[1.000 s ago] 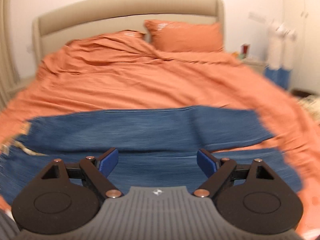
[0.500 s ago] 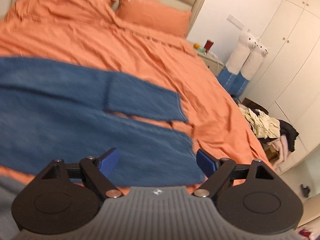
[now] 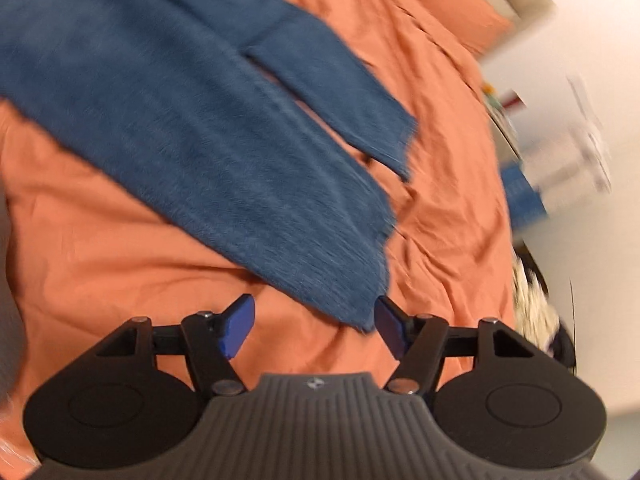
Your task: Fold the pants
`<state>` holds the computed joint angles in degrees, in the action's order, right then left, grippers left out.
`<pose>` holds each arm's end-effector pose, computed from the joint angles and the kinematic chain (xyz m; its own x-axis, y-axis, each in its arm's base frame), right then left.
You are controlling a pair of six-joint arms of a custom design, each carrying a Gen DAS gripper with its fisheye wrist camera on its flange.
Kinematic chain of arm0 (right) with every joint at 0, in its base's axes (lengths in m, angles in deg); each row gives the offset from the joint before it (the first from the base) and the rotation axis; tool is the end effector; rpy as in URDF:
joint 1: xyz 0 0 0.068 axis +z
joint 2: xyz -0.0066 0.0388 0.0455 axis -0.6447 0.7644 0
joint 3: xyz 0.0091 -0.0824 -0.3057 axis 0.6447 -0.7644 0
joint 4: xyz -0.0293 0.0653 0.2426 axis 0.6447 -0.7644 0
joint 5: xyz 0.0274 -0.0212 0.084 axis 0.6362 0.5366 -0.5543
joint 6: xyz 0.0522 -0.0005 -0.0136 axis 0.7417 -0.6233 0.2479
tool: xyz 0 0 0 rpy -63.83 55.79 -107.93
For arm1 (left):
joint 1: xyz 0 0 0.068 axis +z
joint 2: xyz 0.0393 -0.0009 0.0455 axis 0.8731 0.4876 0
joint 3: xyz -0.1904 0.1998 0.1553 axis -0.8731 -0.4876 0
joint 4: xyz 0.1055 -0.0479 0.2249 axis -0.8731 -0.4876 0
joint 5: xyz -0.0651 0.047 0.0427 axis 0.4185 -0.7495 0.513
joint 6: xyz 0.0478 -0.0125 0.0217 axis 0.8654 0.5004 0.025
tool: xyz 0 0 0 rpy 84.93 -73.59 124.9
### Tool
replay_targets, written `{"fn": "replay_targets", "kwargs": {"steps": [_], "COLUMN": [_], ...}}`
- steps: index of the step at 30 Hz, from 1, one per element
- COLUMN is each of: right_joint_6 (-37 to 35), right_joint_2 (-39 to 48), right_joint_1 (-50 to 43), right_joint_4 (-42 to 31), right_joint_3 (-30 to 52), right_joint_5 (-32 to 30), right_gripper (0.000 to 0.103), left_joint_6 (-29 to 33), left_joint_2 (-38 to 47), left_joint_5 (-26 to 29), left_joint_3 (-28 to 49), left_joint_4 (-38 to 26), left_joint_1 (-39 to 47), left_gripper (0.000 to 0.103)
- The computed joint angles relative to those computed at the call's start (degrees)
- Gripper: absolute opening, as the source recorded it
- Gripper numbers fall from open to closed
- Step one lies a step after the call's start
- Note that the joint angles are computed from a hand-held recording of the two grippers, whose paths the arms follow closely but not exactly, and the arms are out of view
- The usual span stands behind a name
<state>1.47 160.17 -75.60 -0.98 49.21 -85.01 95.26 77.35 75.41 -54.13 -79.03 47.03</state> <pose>0.2005 -0.1334 0.2218 -0.5249 -0.8209 -0.2247 -0.6289 0.5520 -0.5475 0.2159 -0.0449 0.0807 -0.8357 0.5447 0.0698 0.5460 0.8104 0.2125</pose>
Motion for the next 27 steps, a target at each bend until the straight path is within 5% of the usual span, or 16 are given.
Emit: {"fn": "replay_targets", "kwargs": {"steps": [11, 14, 18, 23, 27], "right_joint_6": [-31.47, -36.25, -37.28, -35.04, -22.93], "right_joint_2": [15.67, 19.36, 21.35, 19.14, 15.48], "right_joint_1": [-4.93, -6.25, -6.95, -7.44, -3.16], "right_joint_4": [17.85, 22.14, 28.06, 25.40, 18.67], "right_joint_3": [-4.42, -5.12, -7.29, -5.96, -1.87], "right_joint_5": [-13.39, -15.33, -17.83, -20.02, -14.71], "right_gripper": [0.060, 0.049, 0.016, 0.003, 0.000], "left_joint_6": [-3.41, -4.49, -4.63, -1.93, -1.68], "left_joint_2": [7.60, 8.85, 8.23, 6.31, 5.27], "left_joint_5": [-2.63, -2.40, -2.36, -1.62, -1.48], "left_joint_3": [4.68, 6.84, 6.10, 2.60, 0.98], "left_joint_4": [-0.01, -1.51, -0.45, 3.57, 4.93], "left_joint_1": [-5.69, -6.33, -5.62, -2.64, -3.70], "left_gripper": [0.056, 0.054, 0.046, 0.048, 0.052]}}
